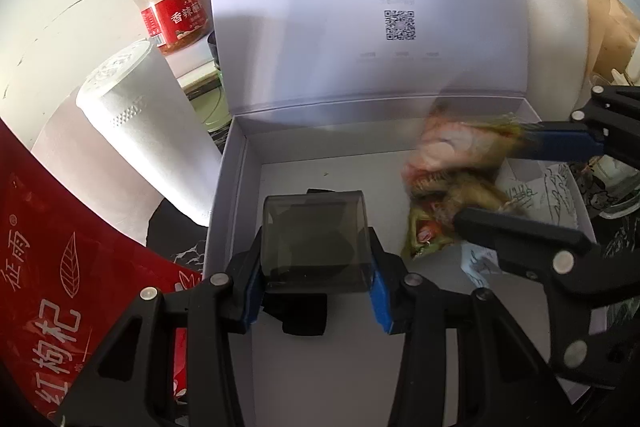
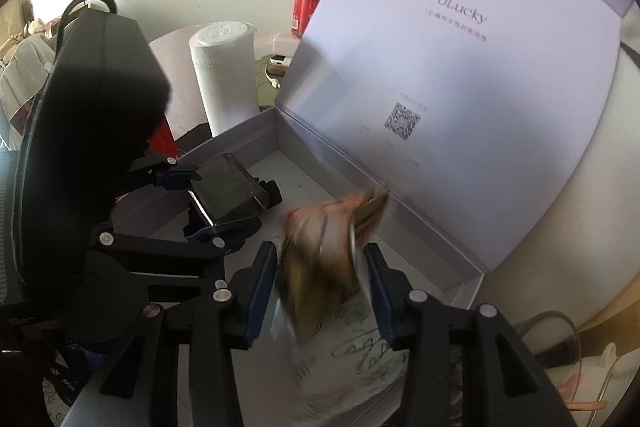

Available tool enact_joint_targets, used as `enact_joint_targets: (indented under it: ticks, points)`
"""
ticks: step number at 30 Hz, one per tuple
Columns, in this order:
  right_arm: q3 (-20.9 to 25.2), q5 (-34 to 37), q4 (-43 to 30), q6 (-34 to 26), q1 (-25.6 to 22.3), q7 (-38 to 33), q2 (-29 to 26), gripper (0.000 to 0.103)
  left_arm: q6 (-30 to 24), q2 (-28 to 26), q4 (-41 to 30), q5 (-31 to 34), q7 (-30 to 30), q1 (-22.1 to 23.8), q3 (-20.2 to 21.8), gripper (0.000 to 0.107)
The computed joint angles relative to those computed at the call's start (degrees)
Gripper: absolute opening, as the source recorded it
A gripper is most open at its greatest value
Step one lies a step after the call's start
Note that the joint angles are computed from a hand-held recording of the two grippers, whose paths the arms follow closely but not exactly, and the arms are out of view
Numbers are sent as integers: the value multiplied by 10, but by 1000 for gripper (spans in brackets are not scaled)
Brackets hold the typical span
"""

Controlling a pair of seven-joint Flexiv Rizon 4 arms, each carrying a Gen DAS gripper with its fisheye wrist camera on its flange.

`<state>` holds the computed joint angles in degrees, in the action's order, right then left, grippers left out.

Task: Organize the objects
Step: 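Open the right tool to release the chip bag inside the box, then withdraw both tools from the white box back over the table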

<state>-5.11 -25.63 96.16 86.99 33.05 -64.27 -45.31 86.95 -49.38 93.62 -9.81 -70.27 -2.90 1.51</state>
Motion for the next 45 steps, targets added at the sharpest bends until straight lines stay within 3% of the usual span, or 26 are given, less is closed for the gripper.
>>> enact_joint_targets:
  ticks: [5, 19, 28, 34, 38, 45]
  points:
    - [2, 3, -3, -14, -2, 5, 1, 50, -15, 2, -1, -2, -5, -1, 1, 43]
    - [-74, -13, 37, 27, 55, 50, 27, 50, 0, 43, 31, 14, -34, -28, 37, 50]
    - [-123, -4, 58, 54, 90, 72, 31, 50, 20, 87, 72, 19, -38, -14, 27, 53]
    - [-173, 20, 105, 81, 142, 66, 64, 50, 32, 117, 99, 17, -34, -7, 17, 54]
    - [-210, 41, 126, 93, 181, 59, 75, 50, 46, 146, 128, 20, -46, -26, 37, 54]
    - [-276, 85, 176, 109, 260, 34, 110, 50, 74, 189, 180, 19, -44, -11, 22, 57]
